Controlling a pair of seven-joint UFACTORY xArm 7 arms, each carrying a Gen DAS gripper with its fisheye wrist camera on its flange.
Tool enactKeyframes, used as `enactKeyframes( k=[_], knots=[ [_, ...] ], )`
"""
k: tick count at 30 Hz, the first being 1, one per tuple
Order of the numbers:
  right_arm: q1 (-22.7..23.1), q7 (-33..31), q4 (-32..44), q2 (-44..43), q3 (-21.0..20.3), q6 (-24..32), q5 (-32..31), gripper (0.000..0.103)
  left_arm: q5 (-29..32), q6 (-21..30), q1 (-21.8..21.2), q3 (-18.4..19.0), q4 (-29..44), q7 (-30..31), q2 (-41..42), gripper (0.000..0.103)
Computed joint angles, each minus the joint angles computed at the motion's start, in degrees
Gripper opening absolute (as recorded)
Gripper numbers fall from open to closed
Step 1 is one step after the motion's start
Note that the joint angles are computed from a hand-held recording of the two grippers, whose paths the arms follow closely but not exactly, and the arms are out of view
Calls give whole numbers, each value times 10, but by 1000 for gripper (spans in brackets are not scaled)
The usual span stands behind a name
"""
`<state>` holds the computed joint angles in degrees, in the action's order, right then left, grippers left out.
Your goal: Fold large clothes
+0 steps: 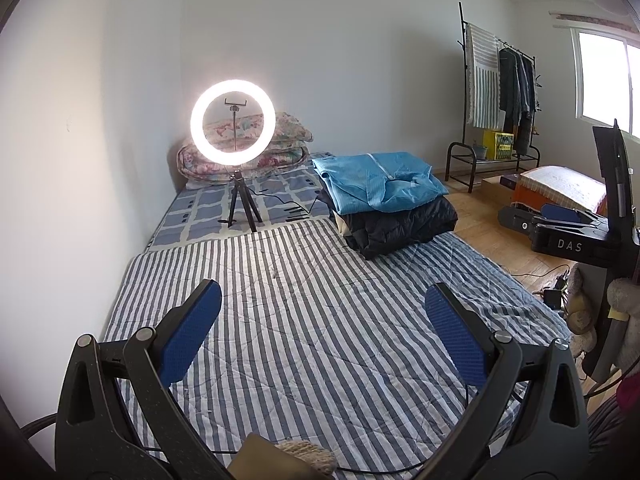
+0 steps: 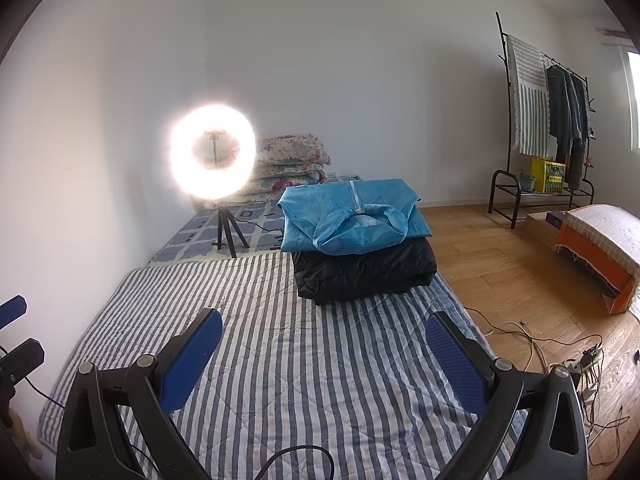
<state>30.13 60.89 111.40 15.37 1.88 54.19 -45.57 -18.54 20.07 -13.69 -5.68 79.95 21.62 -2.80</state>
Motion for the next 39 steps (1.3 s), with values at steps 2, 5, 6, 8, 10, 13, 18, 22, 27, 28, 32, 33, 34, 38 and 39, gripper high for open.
enactKeyframes(
  k=[2, 5, 6, 8, 10, 13, 18, 22, 27, 28, 32, 33, 34, 38, 39],
  knots=[
    [0, 0, 0, 0, 0, 0, 0, 103, 0, 3, 0, 0, 5, 1, 1, 103],
    [0, -1, 0, 1, 0, -1, 1, 103, 2, 4, 1, 0, 9, -1, 3, 103],
    [0, -1, 0, 1, 0, -1, 1, 103, 4, 4, 1, -1, 9, -3, 3, 103],
    [0, -3, 1, 2, 0, -1, 2, 103, 2, 3, 1, -1, 7, -1, 1, 103],
    [0, -3, 1, 2, -1, -1, 2, 103, 5, 4, 2, 0, 12, -4, 4, 103],
    [1, -1, 1, 2, -1, -2, 1, 103, 3, 5, 2, 0, 15, -1, 6, 103],
    [-1, -3, -1, 2, -1, -6, 3, 103, 1, 6, 3, -1, 12, 1, 3, 103],
    [-2, -5, -1, 2, -1, -6, 4, 103, 5, 3, 2, -1, 9, -3, 2, 103],
    [0, -4, 1, 3, -1, -3, 3, 103, 6, 3, 2, -1, 9, -5, 2, 103],
    [0, -4, 1, 3, -1, -3, 3, 103, 8, 2, 2, -1, 10, -7, 2, 103],
    [0, -5, -1, 3, -1, -6, 3, 103, 5, 3, 2, 0, 10, -3, 1, 103],
    [0, -4, 0, 3, -1, -6, 3, 103, 4, 4, 2, 0, 12, -1, 2, 103],
    [0, -5, 1, 3, -1, -5, 4, 103, 6, 3, 2, 0, 13, -1, 2, 103],
    [-1, -6, -2, 3, -1, -9, 5, 103, 14, 1, 4, 0, 13, -6, 1, 103],
    [-1, -6, -1, 3, -1, -9, 6, 103, 14, 1, 4, 0, 14, -5, 1, 103]
  ],
)
